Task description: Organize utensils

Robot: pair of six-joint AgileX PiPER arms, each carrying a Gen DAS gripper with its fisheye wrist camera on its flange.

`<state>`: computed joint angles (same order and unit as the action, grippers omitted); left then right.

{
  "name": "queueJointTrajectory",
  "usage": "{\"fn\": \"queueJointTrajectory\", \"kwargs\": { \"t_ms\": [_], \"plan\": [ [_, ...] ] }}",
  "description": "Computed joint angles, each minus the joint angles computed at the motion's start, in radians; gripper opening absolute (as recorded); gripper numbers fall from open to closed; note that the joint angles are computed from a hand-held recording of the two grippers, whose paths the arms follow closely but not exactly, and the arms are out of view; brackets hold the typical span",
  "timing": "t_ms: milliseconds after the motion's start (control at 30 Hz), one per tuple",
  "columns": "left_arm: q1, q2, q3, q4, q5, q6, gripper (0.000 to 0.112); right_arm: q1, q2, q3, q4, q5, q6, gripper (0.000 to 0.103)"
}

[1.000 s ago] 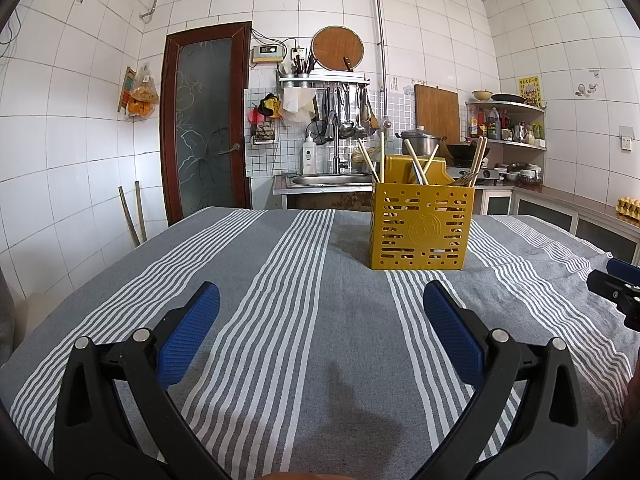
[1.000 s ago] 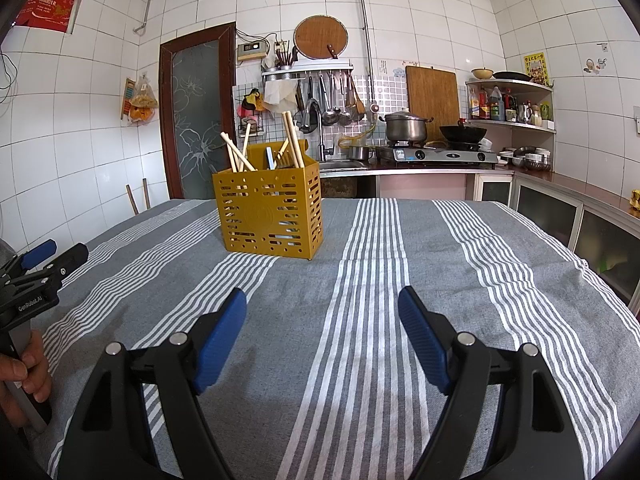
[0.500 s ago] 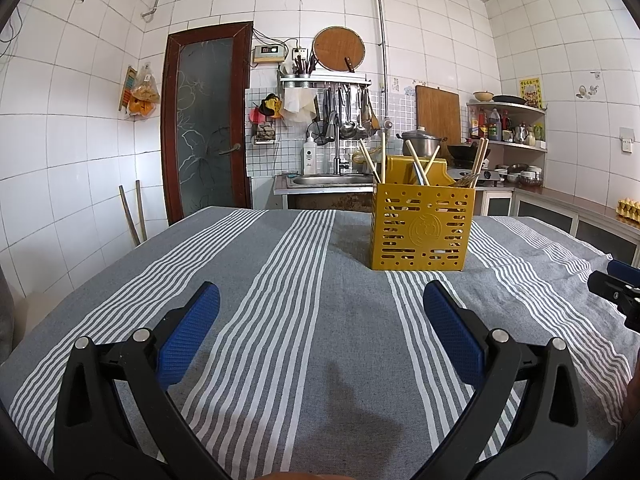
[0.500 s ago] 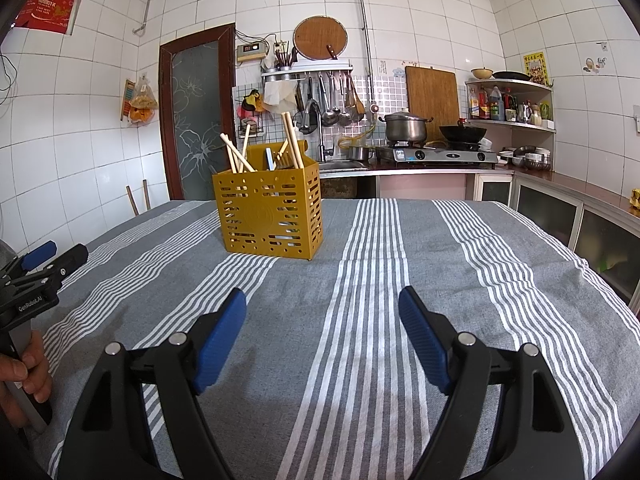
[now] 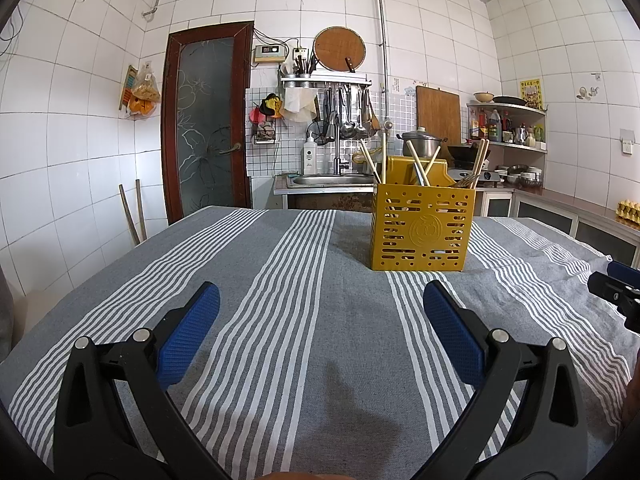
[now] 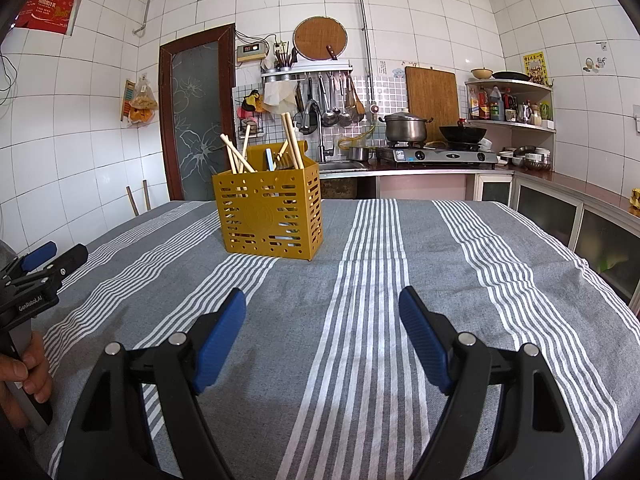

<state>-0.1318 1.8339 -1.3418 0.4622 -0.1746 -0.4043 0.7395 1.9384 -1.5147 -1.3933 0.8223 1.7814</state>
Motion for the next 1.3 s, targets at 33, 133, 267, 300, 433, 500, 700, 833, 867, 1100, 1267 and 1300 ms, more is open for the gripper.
{"fn": "queueJointTrajectory", "kwargs": {
  "t_ms": [33, 133, 267, 300, 433, 500, 700, 833, 867, 1100, 1267, 1300],
  "plan": [
    [-0.002, -0.001, 0.002, -0.013, 0.000, 0.013, 0.098, 0.000, 0.000, 0.000, 0.000, 0.000, 0.000, 0.078],
    [0.001, 0.000, -0.001, 0.009, 0.001, -0.009, 0.098, 0.000, 0.000, 0.000, 0.000, 0.000, 0.000, 0.078],
    [-0.002, -0.001, 0.001, -0.011, 0.001, 0.010, 0.098, 0.001, 0.000, 0.001, -0.001, 0.001, 0.001, 0.078],
    [-0.001, 0.000, 0.000, -0.002, 0.001, 0.001, 0.098, 0.000, 0.000, 0.000, 0.000, 0.000, 0.000, 0.078],
    [0.000, 0.000, -0.001, 0.005, 0.001, -0.006, 0.098, 0.000, 0.000, 0.000, -0.001, 0.000, 0.001, 0.078],
    [0.001, 0.001, -0.003, 0.017, 0.002, -0.018, 0.098, 0.000, 0.000, 0.000, 0.000, 0.000, 0.000, 0.078],
    [-0.001, -0.001, -0.002, 0.006, 0.006, -0.010, 0.098, 0.000, 0.000, 0.000, 0.000, 0.000, 0.001, 0.078],
    [-0.002, -0.002, -0.001, -0.003, 0.005, -0.001, 0.098, 0.000, 0.000, 0.001, -0.001, 0.000, 0.001, 0.078],
    [0.000, -0.001, -0.003, 0.009, 0.005, -0.012, 0.098, 0.000, 0.000, 0.001, -0.001, 0.000, 0.001, 0.078],
    [0.000, -0.001, -0.003, 0.013, 0.006, -0.016, 0.098, 0.000, 0.000, 0.000, -0.001, 0.000, 0.002, 0.078],
    [0.000, -0.001, -0.004, 0.017, 0.007, -0.021, 0.098, 0.000, 0.000, 0.000, -0.001, 0.000, 0.001, 0.078],
    [-0.001, -0.002, -0.003, 0.012, 0.007, -0.016, 0.098, 0.000, 0.000, 0.000, -0.001, 0.000, 0.001, 0.078]
  ]
}}
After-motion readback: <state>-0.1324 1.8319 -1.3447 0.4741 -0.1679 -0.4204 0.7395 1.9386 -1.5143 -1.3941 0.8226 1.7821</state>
